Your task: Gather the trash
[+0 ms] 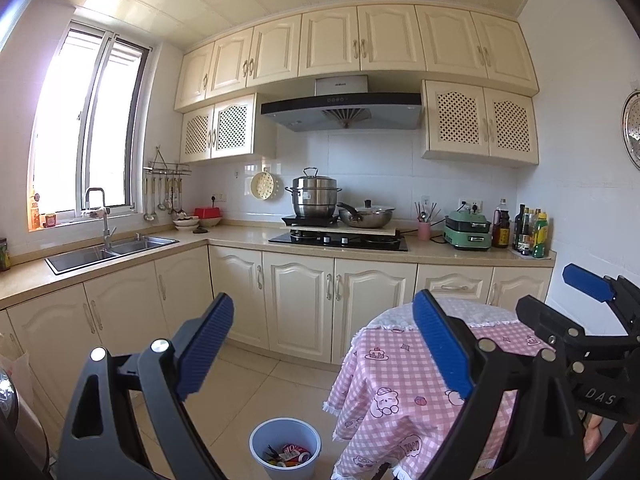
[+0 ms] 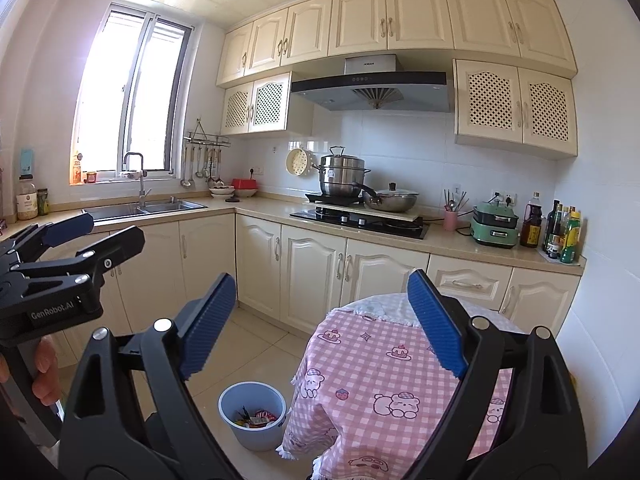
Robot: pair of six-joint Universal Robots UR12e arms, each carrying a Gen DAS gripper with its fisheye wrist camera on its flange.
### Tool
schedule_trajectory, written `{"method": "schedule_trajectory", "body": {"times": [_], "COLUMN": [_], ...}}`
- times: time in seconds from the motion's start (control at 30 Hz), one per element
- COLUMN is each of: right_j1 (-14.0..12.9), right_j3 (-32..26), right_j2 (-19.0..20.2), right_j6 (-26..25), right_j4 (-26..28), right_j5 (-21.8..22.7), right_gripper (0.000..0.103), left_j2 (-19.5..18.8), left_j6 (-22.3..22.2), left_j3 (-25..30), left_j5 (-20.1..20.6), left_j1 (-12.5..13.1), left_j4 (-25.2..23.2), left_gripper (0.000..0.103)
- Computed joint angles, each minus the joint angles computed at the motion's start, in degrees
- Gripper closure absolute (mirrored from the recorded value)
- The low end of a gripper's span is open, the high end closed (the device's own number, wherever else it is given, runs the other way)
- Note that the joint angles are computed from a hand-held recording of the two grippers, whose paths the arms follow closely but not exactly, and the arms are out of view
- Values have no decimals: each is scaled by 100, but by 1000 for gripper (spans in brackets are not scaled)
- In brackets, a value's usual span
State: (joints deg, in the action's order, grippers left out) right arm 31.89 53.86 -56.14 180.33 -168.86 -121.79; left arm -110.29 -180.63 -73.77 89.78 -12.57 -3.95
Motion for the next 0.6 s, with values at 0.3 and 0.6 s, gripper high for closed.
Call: {"method": "schedule_trajectory", "body": {"times": [0.3, 0.6], "right_j1": [-4, 2], "right_j3": [-39, -68], "right_j2": [21, 39], "right_j6": [-28, -7], "right_j4": [17, 55], "right_j5": [3, 9], "right_gripper": [16, 16], "left_j2": [-9, -20], "left_j6": [39, 70], "left_j3": [14, 39], "left_j5": [11, 13], "left_j1": [-5, 11], "left_j4": [-42, -57], "left_gripper": [14, 14]}}
